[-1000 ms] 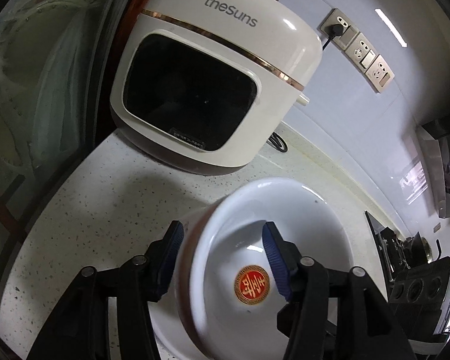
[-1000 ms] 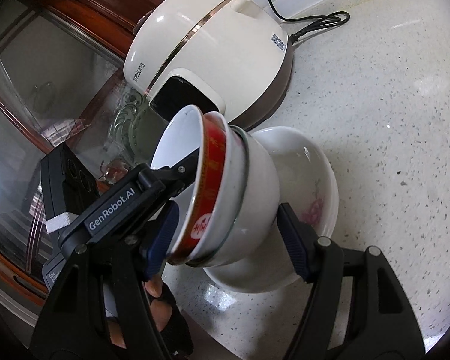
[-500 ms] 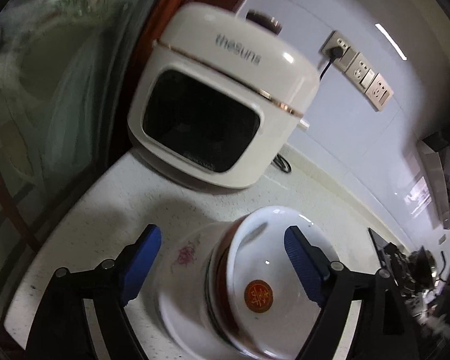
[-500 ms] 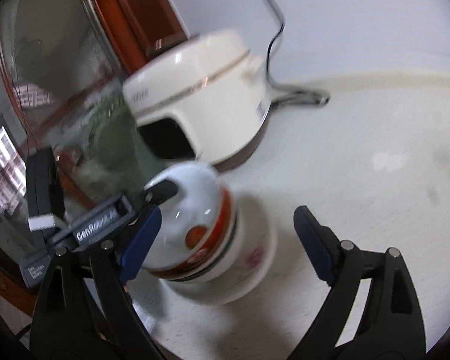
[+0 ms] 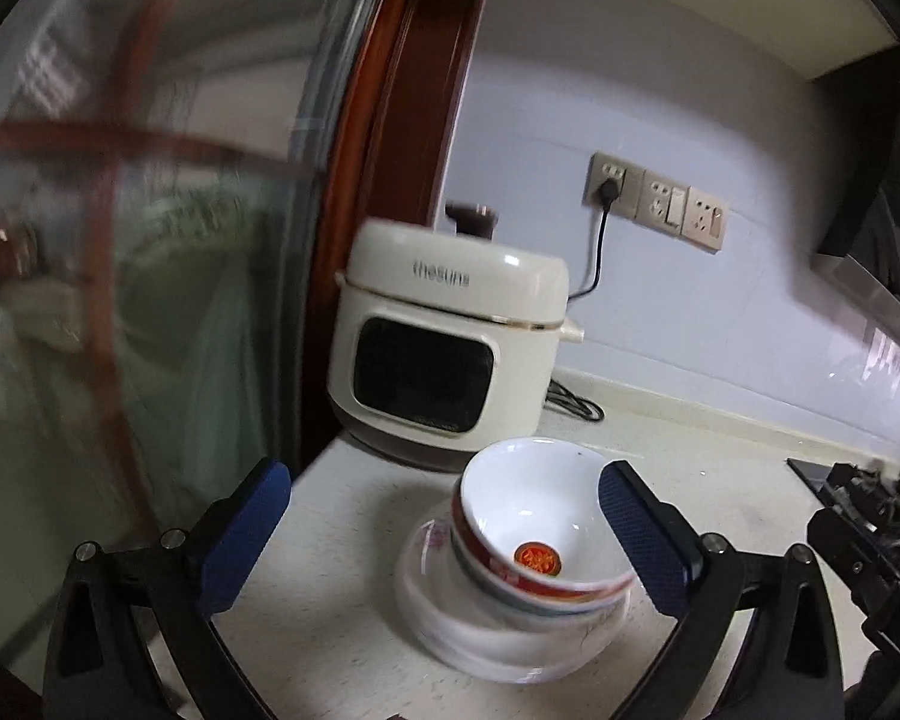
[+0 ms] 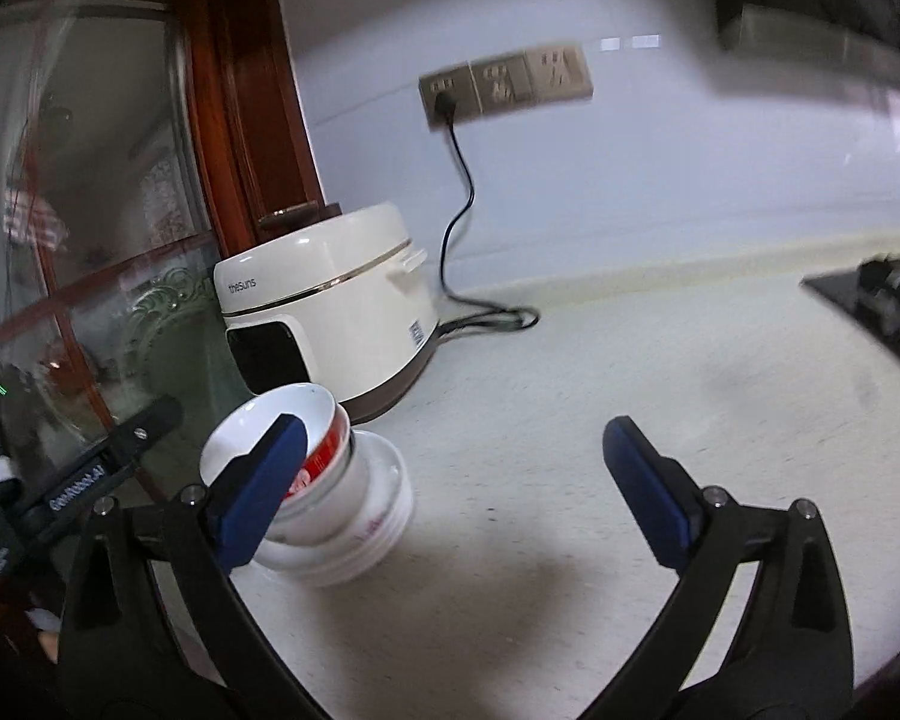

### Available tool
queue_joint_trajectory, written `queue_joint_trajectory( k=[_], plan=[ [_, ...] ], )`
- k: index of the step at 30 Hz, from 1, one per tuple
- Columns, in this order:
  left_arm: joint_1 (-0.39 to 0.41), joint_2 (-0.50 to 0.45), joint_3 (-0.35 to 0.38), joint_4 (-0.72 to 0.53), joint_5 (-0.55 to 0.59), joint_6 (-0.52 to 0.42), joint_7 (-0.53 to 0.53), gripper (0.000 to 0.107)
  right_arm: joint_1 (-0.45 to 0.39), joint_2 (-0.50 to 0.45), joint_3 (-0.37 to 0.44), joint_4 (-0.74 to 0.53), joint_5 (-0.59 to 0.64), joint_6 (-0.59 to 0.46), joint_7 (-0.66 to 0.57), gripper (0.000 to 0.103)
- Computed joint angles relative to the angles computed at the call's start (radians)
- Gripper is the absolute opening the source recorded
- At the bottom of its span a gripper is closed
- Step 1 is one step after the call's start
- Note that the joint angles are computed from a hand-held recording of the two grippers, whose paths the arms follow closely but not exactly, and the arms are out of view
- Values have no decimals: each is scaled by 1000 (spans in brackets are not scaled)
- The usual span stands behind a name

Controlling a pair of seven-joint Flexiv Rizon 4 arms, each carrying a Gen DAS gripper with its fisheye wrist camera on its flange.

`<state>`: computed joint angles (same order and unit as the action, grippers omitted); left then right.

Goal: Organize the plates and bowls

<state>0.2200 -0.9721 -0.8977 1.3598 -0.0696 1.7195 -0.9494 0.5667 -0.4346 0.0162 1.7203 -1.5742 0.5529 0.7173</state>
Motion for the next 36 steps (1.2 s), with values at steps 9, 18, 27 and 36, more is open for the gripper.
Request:
queue_joint_trajectory(
  k=[9, 18, 27, 36],
  plan=[
    [77, 11, 8, 182, 164, 267, -88, 103, 62, -21, 28, 60, -43, -135, 37, 103],
    [62, 29, 107, 219, 228, 107, -109, 103, 105, -105, 15, 44, 6, -133, 4, 103],
    [60, 17, 99, 224, 238, 133, -97, 103, 167, -126, -9, 38, 11, -240, 6, 103],
    [63, 16, 98, 234, 239, 129, -88, 103, 160, -122, -2, 43, 0, -237, 18, 103]
  ],
)
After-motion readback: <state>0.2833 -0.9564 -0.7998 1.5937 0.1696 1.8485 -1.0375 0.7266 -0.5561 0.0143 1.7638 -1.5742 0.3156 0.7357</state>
